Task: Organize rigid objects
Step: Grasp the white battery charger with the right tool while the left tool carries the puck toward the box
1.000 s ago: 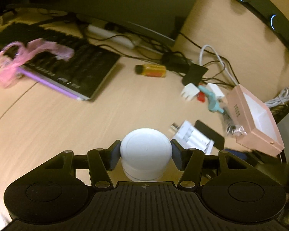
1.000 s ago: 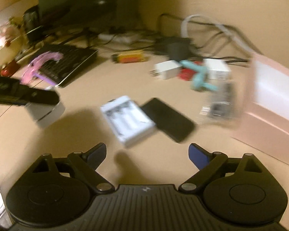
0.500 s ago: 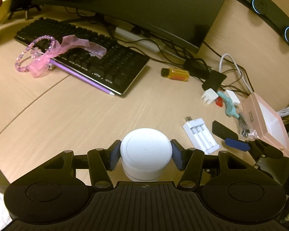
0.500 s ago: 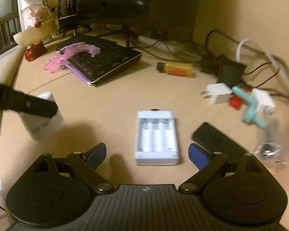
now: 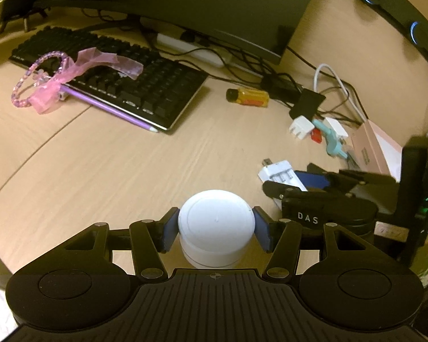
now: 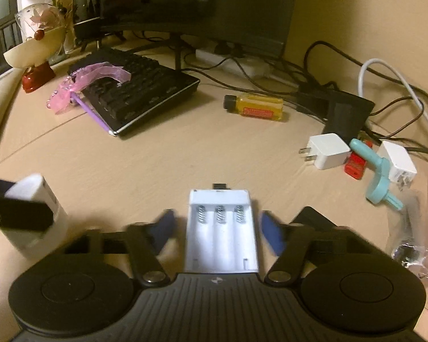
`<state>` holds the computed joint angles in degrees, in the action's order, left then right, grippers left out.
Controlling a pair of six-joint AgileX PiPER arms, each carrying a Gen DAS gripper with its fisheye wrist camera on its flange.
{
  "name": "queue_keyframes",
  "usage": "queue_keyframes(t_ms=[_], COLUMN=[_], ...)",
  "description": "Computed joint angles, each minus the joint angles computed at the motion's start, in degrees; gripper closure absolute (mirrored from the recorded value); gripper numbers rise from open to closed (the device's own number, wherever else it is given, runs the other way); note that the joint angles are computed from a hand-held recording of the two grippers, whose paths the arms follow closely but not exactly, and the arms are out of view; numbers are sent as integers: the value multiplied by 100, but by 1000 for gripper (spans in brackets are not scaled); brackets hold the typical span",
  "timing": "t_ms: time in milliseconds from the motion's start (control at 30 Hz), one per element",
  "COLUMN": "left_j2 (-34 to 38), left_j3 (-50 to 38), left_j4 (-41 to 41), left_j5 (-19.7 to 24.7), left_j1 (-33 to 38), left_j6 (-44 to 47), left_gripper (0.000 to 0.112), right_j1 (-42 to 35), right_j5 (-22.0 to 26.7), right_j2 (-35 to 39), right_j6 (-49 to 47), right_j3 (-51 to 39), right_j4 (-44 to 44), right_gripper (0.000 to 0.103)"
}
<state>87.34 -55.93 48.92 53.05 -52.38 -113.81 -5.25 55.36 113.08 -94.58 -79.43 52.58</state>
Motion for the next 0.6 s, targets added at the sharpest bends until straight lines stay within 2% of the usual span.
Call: queue_keyframes(t_ms=[167, 300, 367, 500, 600], left_j2=[222, 674, 922, 1521, 2156], left_j3=[-254, -773, -1127, -2247, -3540], left_j4=[-357, -1011, -1344, -2162, -2851], left_j5=[-590, -1417, -1767, -2214, -2245], left_j1=[79, 232, 317, 625, 908], left_j6=[996, 2520, 3332, 5079, 6368], left_gripper=[52, 52, 52, 52, 52], right_j1=[-345, -1243, -1769, -2589, -3059], right_j5=[480, 1157, 1314, 1193, 1009], right_j2=[-391, -693, -793, -880, -829], right_j6=[-62, -50, -36, -27, 48], right_j3=[136, 83, 4, -180, -373], right_j4=[-201, -240, -221, -106, 21], right_gripper=[56, 56, 56, 56, 56])
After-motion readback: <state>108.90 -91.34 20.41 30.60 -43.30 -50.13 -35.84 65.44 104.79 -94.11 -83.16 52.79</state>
